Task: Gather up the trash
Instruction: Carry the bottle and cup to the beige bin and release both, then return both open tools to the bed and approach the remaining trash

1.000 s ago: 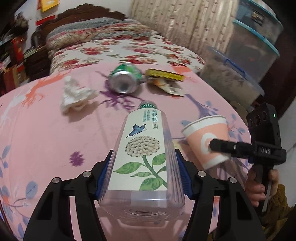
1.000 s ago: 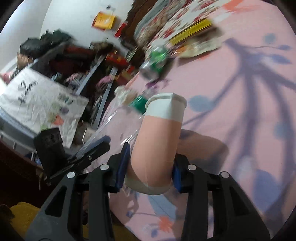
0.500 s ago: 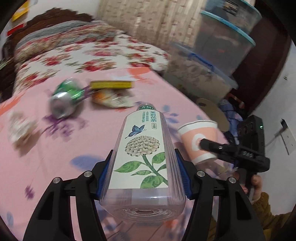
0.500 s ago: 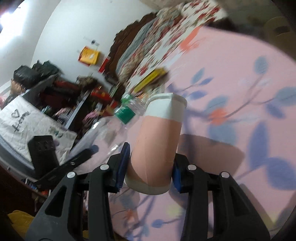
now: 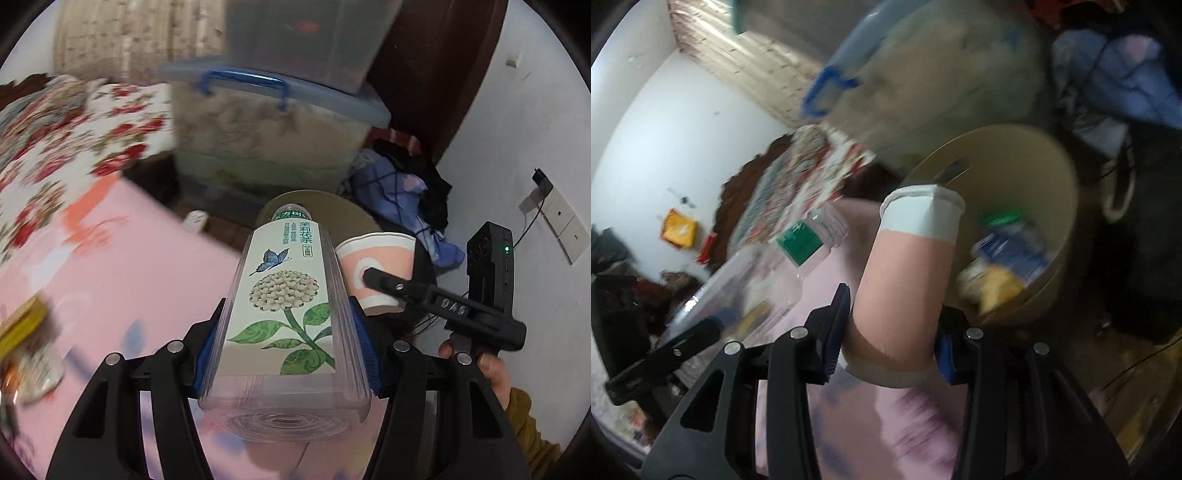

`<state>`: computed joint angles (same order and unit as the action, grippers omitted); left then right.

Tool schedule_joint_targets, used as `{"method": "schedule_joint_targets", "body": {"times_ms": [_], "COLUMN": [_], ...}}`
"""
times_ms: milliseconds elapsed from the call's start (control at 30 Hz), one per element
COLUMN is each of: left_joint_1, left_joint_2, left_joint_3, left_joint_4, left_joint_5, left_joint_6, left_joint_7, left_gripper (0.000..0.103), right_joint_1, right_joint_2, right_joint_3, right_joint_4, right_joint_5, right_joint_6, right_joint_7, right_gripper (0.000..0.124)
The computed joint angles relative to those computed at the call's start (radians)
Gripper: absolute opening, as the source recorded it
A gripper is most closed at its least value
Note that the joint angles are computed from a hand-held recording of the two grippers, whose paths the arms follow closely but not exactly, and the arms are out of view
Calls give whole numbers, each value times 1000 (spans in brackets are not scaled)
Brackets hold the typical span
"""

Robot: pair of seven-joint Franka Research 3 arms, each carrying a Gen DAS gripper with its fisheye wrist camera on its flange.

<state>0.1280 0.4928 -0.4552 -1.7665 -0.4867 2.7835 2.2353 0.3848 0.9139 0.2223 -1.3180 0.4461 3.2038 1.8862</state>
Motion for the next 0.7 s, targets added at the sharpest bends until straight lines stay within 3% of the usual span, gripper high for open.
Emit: {"method": "schedule_joint_targets", "body": {"times_ms": [33,100,133,167,233,400,567,633,700], "left_joint_1": [-50,-134,-166,-200,-230,-86,139,221,278], "left_joint_2": [46,123,156,191,234,151,3,-55,-109], "left_joint_3": [35,94,119,147,173,32,-142,-201,-232], "left_joint_4": [66,174,219,271,340,183,-80,-189,-290], "left_joint_5": [49,143,185,228,283,244,101,44,20], "left_joint_6": [-18,-29,-32,-48,-82,32,173,243,311], "left_joint_7": [-47,-147,-197,-251,-324,-257,-122,-75,-59], "left_gripper": [58,60,61,65,76,78,78,80,80], "right_joint_1": [33,69,99,115,164,196,229,287,408], "right_joint_2": [10,41,63,70,56,-6,-59,-74,-78], "right_joint_3": [-76,-156,-205,-248,-334,-354,-307,-337,-446], "right_joint_4": [32,97,138,148,114,-11,-109,-135,-154], "right_joint_5": [-5,-16,-28,-50,-64,-79,-24,20,81], "right_joint_6": [-47,-106,-135,-152,-123,28,135,142,124], "right_joint_7": [38,89,136,186,270,313,277,267,274], "right_gripper": [45,47,59,83,90,90,90,90,90]}}
